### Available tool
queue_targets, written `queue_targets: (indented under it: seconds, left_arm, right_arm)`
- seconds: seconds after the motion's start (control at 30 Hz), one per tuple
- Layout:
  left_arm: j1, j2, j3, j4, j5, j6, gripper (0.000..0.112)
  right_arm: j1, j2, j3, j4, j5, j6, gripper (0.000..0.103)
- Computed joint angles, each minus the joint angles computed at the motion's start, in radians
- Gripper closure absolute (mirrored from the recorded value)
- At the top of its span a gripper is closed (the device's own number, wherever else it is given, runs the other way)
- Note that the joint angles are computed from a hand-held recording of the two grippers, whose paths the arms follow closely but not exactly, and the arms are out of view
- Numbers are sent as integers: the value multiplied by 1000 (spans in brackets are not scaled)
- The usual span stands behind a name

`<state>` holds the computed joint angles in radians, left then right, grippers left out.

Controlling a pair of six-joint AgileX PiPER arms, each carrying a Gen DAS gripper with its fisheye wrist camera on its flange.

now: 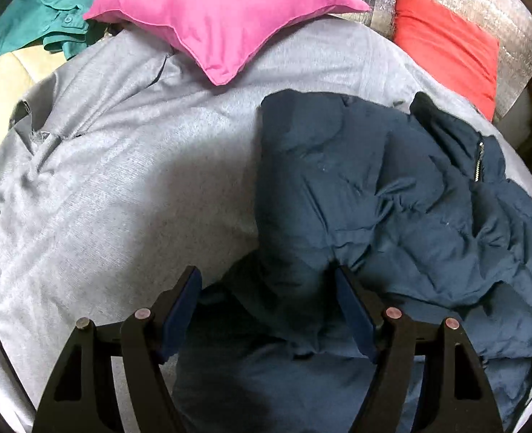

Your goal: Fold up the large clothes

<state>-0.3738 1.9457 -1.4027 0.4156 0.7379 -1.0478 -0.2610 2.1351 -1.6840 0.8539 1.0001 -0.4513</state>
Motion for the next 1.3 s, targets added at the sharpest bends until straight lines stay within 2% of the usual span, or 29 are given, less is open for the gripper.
queue_targets:
  seconds: [0.07,0.2,0.23,0.27,0.3,0.37,0.43,0.53,0.6,0.7,0.8,0.87,0.97,1.03,1.07,1.17,1.3]
  left_arm:
    - [6,-31,29,-10,-20,-4,36]
    - [18,-85,77,31,-38,-62,36]
    - [31,-87,79,31,-41,-63,36]
    - [40,-87,82,32,-43,-70,36]
    - [48,-88,91,32,-48,-78,36]
    - [62,-78,92,21,-55,-59,36]
    - [63,-59,85,11,-44,-32,36]
    - [39,-29,60,54,-12,-40,36]
    - [25,-9,42,79,11,-35,36]
    - [31,8,31,64,5,-15,35]
    - [46,-15,44,28,-5,2,35]
    - [33,-40,50,63,19,-25,35]
    - [-10,-83,63,188,54,-117,35]
    - [-50,-117,78,280,63,-181,35]
    - [-65,-129,82,311,57,-201,36]
    - [-109,-154,103,371,-9,-242,36]
    - [-167,-119,63,355,-68,-191,36]
  right_arm:
    - [-17,-7,-11,15,25,-5,74]
    - [-86,-44,29,82,1,-40,67]
    - [-102,-43,29,98,0,-41,61]
    - [-112,-47,38,96,-20,-26,43]
    - [-114,-54,49,77,-50,-6,37]
    - [-113,-60,74,67,-99,-2,38]
    - [-100,-44,63,61,-99,-10,52]
    - [-62,-38,55,30,-111,-23,59]
    - [-28,-51,79,-8,-149,-31,62]
    - [29,-40,72,-138,-203,33,63]
    - [22,-57,71,-146,-191,50,63]
    - [22,-66,61,-169,-186,80,62]
    - [46,-135,106,-248,-294,145,62]
    - [42,-210,183,-199,-377,91,60]
    - [33,-237,213,-136,-389,31,60]
    - [25,-272,255,60,-320,-184,61]
    - [109,-258,256,106,-236,-277,67]
